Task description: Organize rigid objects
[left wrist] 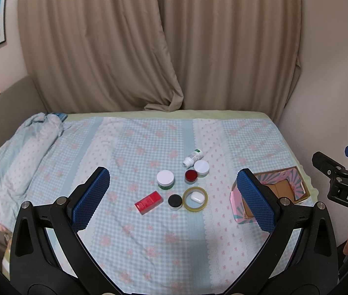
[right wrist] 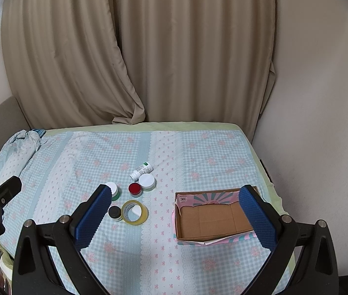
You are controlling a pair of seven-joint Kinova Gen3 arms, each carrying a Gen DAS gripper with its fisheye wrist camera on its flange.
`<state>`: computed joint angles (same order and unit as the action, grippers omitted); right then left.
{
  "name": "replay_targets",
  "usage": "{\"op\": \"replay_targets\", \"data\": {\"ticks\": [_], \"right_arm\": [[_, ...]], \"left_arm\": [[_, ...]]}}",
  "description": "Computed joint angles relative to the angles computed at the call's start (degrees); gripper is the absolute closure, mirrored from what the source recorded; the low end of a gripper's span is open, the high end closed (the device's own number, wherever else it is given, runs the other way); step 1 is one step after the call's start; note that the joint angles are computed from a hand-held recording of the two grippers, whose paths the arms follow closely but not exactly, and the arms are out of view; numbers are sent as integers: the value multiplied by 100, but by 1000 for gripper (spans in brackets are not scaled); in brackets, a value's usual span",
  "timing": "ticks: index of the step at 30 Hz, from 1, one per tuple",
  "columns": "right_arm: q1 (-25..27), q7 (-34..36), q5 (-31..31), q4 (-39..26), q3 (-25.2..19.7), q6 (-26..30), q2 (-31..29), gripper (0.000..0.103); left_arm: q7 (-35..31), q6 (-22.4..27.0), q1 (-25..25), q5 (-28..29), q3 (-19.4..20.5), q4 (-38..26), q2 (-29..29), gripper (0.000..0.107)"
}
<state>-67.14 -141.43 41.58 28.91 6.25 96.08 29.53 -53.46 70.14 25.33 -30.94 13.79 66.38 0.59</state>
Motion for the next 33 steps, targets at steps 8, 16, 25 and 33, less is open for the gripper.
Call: {"op": "replay_targets", "data": {"ticks": [8, 16, 25, 33], "right_arm": [[1, 21, -10, -61, 13, 30, 18, 0], [-3, 43, -19, -68, 23, 33, 15, 0], [46, -15, -66, -143, 13, -17, 53, 0], [74, 215, -57, -114, 42, -78, 187, 0]], "left_arm": [[10, 34, -10, -20, 18, 28, -44, 5], [112, 167, 49, -148, 75, -24, -32, 5], [300, 530, 236, -444, 95, -257, 130, 5], [-504, 105, -150, 342, -317, 228, 48, 5]]}}
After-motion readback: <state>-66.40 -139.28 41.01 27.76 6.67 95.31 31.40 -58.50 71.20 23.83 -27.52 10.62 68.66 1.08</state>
